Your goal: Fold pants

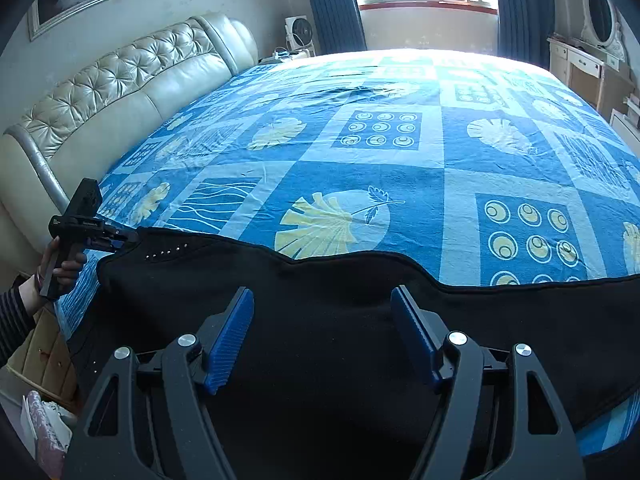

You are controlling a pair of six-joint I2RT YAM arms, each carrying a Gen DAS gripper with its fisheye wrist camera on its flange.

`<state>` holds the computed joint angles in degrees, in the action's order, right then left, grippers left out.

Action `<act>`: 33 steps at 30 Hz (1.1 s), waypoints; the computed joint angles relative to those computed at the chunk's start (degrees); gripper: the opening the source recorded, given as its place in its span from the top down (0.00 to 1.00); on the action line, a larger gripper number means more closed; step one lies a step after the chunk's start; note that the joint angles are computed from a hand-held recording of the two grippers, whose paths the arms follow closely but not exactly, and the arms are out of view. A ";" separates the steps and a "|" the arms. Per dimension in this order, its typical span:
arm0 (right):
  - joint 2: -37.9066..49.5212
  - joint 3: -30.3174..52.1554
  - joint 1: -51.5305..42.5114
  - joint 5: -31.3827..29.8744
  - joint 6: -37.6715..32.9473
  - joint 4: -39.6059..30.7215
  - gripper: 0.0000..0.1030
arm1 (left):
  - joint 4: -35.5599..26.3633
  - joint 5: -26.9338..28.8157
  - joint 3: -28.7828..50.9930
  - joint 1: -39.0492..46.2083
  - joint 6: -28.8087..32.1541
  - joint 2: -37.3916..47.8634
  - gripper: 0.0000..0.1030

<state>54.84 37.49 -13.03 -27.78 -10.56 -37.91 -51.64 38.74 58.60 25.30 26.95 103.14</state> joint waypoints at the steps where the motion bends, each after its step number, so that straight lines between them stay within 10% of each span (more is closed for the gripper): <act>1: 3.52 2.01 -0.28 -1.48 -1.15 -0.24 0.32 | -1.49 0.78 1.05 0.20 0.85 0.68 0.75; 10: 31.11 20.00 8.66 6.23 -12.52 -7.34 0.35 | 4.50 -5.10 -0.56 -4.68 -0.94 -3.51 0.78; 12: 34.95 23.11 10.03 7.77 -13.89 -10.78 0.83 | 5.02 -6.14 -0.71 -6.07 -1.12 -2.95 0.77; 18: 30.75 21.51 14.27 14.65 -13.07 -10.46 1.00 | 1.91 -4.60 0.73 -5.59 0.57 -4.15 0.93; 27: 22.20 20.44 14.55 18.95 -12.82 -12.07 0.98 | -5.44 -0.61 1.63 -2.44 3.74 -13.60 0.95; 30: 26.72 22.04 12.70 18.17 -12.72 -10.70 0.46 | -3.69 -2.14 0.27 -4.01 1.69 -14.95 0.95; 33: 32.46 24.85 11.91 16.93 -14.48 -11.65 0.39 | -3.85 -2.28 0.39 -3.69 1.46 -14.64 0.95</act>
<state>87.30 62.34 -1.12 -10.85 -25.04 -49.56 -55.49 36.46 58.99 21.61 28.41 88.50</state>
